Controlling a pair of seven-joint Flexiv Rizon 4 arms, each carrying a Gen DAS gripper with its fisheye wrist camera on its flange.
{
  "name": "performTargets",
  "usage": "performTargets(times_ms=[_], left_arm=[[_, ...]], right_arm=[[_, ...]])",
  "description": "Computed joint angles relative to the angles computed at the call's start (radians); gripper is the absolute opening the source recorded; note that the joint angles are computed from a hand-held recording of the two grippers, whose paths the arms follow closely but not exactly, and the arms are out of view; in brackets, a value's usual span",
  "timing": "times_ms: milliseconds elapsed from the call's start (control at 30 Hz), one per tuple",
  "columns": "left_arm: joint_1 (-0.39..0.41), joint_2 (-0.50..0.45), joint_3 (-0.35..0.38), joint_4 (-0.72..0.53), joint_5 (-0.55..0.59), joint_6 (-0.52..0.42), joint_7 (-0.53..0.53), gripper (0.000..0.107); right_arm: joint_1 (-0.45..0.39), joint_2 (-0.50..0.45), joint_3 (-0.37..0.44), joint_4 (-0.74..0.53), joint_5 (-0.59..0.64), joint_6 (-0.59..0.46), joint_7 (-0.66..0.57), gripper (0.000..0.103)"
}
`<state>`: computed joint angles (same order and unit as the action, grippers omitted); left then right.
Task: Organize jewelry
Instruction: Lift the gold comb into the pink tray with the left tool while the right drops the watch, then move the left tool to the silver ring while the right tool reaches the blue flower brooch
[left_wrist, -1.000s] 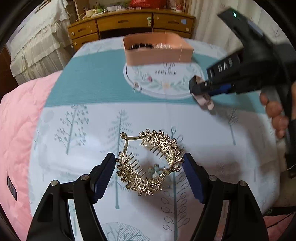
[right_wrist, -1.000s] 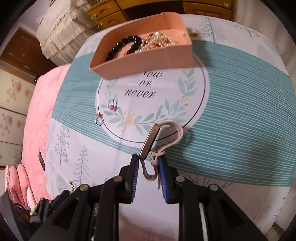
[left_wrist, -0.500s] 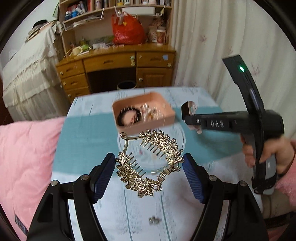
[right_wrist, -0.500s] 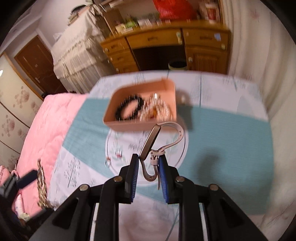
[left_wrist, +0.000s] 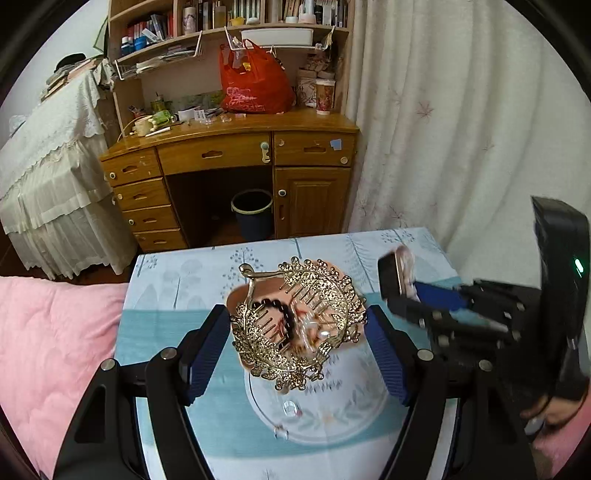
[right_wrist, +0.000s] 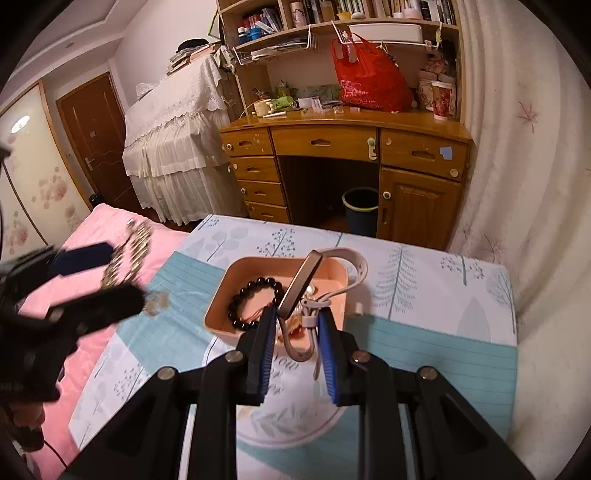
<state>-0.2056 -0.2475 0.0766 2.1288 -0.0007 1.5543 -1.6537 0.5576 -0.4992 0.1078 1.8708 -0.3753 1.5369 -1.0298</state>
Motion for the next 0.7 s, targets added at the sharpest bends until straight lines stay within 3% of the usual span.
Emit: performTargets(times_ms=[100, 233, 267, 367, 500, 700], left_arm=[[0.045, -0.052, -0.045, -0.044, -0.038, -0.001, 0.044, 0.073], [0.154, -0.113, -0.179, -0.064, -0.146, 0.014, 0.158, 0.074], [0.152, -0.126, -0.181, -0.075, -0.175, -0.001, 0.186, 0.074], [0.077, -0.161, -0.078, -0.154, -0.121, -0.129, 0.124, 0.082], [0.158, -0.149, -0.176, -0.116, -0.235, -0.117, 0.215, 0.087], [0.165, -0.114, -0.169, -0.074, -0.275, -0.122, 0.259, 0.091]], right_arm=[[0.029, -0.033, -0.038, -0.023, -0.015, 0.026, 0.008, 0.026], [0.043, -0.082, -0.051, -0.062, -0.015, 0.038, 0.012, 0.026], [0.044, -0.092, -0.051, -0.069, -0.01, 0.038, 0.016, 0.03], [0.023, -0.131, -0.018, -0.115, 0.006, -0.015, 0.019, 0.048], [0.016, -0.131, -0.004, -0.117, 0.019, -0.032, 0.017, 0.049], [0.047, -0.098, -0.043, -0.07, 0.021, -0.022, 0.063, 0.055]])
